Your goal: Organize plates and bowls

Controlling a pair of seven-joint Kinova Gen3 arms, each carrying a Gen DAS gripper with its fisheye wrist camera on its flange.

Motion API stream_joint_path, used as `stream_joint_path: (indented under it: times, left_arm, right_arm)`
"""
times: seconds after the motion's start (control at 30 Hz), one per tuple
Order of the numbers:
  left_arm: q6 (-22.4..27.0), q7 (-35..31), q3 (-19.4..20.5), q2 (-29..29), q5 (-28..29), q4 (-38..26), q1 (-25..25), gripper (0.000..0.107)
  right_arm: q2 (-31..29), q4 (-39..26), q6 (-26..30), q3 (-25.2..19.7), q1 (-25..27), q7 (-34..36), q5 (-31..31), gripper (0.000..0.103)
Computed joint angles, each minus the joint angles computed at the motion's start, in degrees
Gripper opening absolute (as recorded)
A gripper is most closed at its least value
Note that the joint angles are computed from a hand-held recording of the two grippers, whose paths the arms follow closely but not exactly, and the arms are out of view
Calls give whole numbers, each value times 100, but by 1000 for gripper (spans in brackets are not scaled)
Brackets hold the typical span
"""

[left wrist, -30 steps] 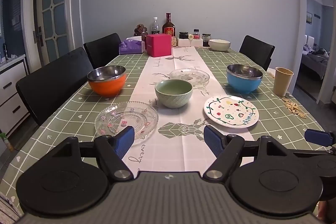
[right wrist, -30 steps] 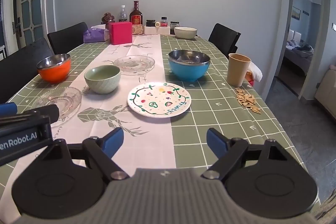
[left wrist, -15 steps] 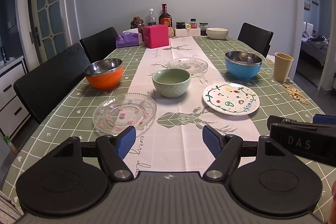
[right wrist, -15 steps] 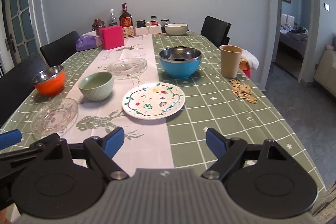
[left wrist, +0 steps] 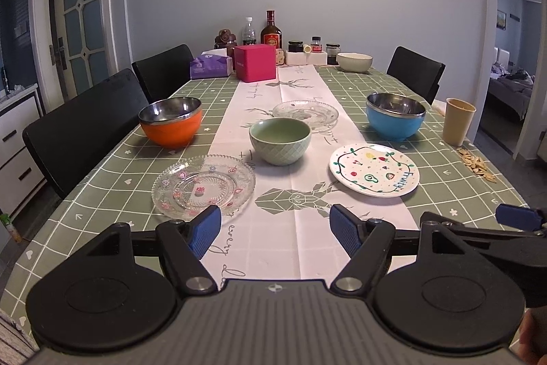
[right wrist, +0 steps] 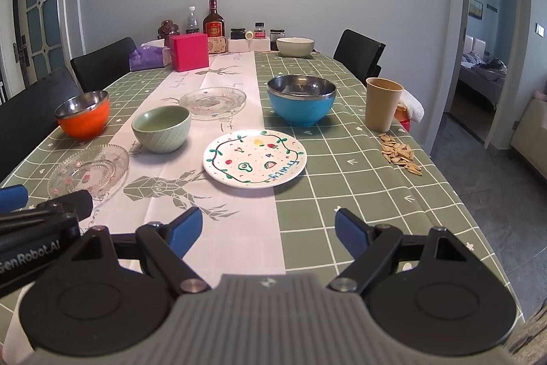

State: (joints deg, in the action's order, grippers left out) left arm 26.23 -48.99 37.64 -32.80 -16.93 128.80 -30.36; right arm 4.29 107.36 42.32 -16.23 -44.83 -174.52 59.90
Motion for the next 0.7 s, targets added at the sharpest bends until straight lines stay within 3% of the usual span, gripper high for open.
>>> stream_joint_path:
  times: [0.7]
  left_arm:
    - [-45, -59, -168, -83, 134, 29, 106, 86]
  right_arm:
    - [31, -8, -155, -6, -85, 220, -180, 83]
